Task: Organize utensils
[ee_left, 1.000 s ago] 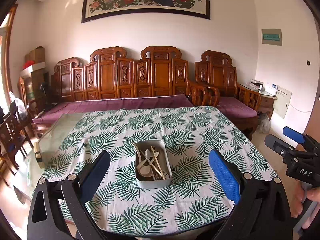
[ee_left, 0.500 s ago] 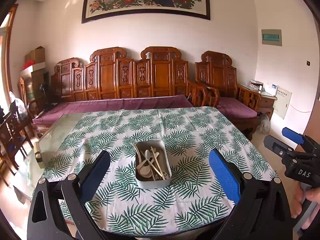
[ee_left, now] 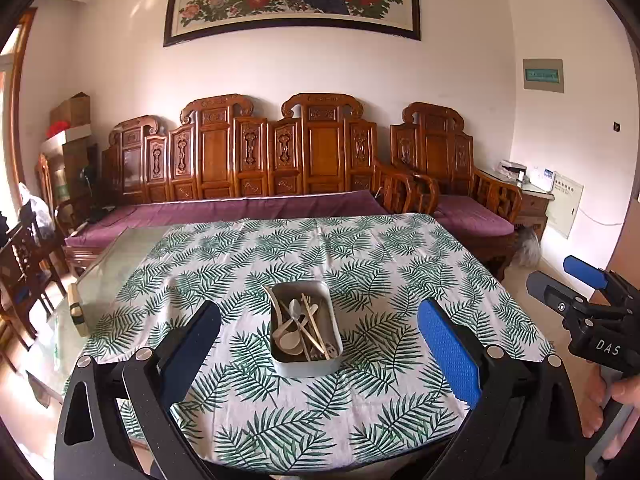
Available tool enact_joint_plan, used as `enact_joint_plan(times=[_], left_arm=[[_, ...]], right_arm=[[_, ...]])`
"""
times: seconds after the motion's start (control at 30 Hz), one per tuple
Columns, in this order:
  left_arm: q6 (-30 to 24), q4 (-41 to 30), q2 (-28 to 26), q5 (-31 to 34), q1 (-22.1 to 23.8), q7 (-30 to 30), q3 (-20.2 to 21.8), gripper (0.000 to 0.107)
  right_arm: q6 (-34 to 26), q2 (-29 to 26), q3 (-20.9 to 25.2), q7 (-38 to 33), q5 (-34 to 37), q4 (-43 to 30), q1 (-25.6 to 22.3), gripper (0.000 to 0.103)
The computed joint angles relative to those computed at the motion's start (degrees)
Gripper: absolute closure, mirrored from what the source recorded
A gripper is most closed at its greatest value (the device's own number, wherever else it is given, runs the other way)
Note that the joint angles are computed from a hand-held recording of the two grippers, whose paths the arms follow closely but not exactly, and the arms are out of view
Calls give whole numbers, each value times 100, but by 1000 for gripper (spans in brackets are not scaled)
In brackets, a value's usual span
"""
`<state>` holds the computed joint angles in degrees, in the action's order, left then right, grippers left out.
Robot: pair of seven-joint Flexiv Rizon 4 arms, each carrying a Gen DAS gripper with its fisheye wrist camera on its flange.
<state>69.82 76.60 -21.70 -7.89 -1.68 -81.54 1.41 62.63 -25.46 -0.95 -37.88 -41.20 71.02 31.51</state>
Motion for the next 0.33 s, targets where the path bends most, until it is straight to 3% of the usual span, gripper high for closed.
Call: enact_joint_plan(times=[0.33], left_arm=[[-52, -72, -28, 15, 17, -53, 3, 12]], right_arm=[[-8, -28, -11, 3, 19, -35, 9, 3]])
